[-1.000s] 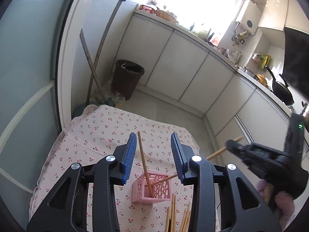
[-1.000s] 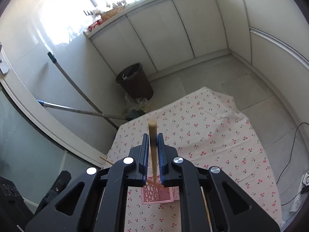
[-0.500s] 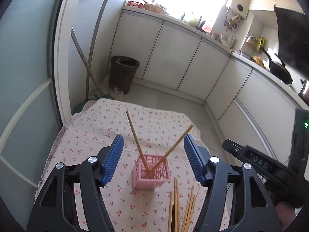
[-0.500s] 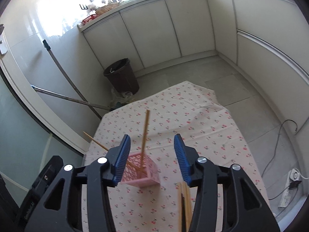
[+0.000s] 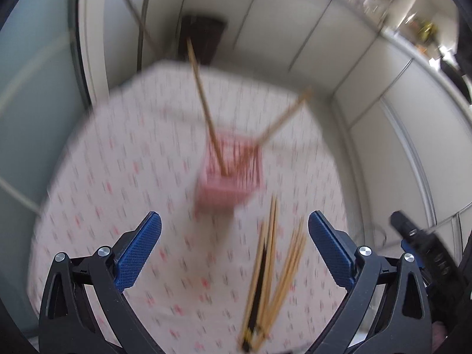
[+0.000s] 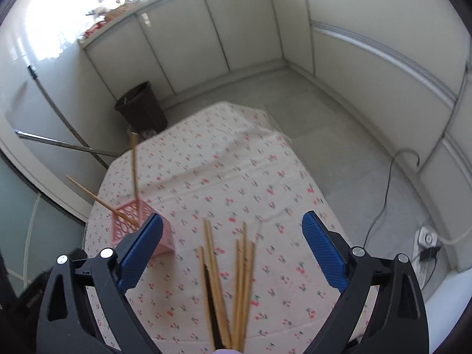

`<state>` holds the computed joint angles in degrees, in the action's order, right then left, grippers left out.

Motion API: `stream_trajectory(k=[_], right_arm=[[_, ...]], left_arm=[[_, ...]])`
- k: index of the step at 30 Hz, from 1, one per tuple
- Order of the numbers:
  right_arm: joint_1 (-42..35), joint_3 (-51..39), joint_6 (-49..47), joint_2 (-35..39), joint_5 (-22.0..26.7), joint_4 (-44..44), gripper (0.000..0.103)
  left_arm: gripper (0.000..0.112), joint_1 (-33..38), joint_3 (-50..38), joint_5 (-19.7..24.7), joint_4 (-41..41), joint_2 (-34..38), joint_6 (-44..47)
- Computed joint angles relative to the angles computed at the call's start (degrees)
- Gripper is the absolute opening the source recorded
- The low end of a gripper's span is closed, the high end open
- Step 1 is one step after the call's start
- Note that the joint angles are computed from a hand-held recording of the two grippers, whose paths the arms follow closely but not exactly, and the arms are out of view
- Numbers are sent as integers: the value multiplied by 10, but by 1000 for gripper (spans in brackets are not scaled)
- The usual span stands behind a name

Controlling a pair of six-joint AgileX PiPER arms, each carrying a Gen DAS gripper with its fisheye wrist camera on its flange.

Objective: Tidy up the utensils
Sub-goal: 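Return to the bundle and close the left tool on another chopstick while the right tool approaches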

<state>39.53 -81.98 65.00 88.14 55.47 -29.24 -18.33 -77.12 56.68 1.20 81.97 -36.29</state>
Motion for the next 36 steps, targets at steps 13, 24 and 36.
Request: stream_trajectory(k=[13, 24, 36], right_arm=[[-224, 177, -208, -61, -102, 297, 93], [-278, 182, -290, -59, -115, 407, 93], [-290, 180, -300, -47, -110, 420, 93]], left_arm=[[54, -92, -28, -23, 21, 190, -126], [31, -111, -69, -9, 97, 249, -178], [18, -127, -126, 23, 120, 303, -196]])
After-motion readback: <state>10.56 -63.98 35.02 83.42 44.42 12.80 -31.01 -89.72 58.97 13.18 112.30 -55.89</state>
